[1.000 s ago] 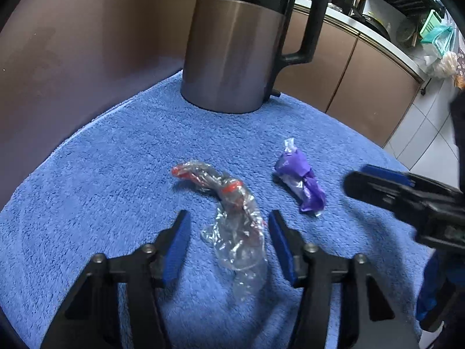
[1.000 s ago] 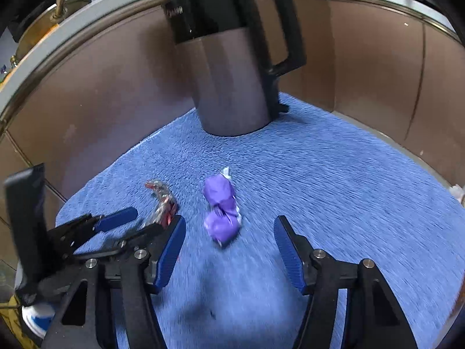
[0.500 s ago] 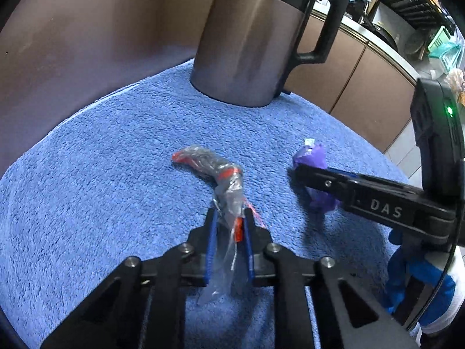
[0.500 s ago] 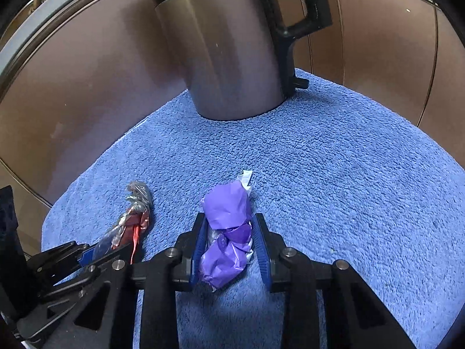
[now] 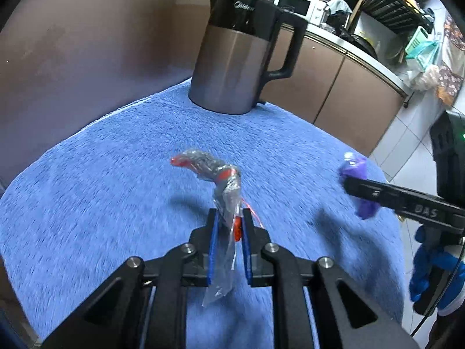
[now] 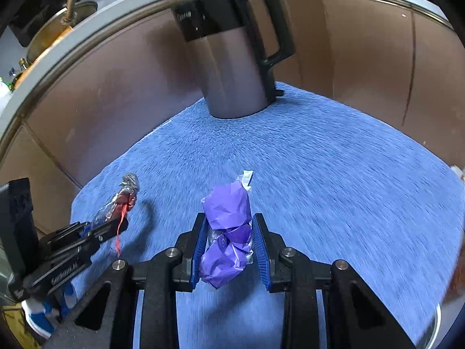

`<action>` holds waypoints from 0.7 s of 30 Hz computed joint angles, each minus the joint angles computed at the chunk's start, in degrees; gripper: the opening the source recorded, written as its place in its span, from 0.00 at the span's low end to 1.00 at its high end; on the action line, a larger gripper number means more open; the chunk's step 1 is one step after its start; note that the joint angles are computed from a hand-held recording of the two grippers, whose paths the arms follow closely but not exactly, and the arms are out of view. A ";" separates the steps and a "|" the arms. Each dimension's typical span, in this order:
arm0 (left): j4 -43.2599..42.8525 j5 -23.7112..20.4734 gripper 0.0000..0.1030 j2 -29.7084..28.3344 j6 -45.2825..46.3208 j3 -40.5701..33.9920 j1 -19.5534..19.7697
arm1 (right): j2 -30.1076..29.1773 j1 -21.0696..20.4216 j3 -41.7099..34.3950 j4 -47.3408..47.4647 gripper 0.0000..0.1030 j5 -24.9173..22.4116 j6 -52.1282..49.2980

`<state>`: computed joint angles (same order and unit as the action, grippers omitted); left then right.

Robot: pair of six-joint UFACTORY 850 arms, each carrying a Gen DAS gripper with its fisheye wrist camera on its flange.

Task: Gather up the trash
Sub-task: 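Grasp the clear red-striped plastic with the left tool while the right tool grasps the purple wrapper, then carry both items over the steel bin and open both tools to drop them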

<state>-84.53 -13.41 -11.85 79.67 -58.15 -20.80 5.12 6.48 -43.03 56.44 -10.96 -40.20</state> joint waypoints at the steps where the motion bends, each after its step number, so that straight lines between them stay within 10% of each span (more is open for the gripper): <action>1: -0.21 -0.11 0.13 1.22 0.43 1.14 -0.02 | 1.56 -0.04 1.01 -1.70 0.29 0.06 1.99; 21: -0.58 -2.27 0.13 19.11 2.63 14.80 -2.44 | 44.22 -2.81 23.11 -58.40 0.29 -7.64 70.70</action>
<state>-85.11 -15.68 7.27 82.31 -43.35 -23.24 49.34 3.67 -19.92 -1.96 -18.60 30.50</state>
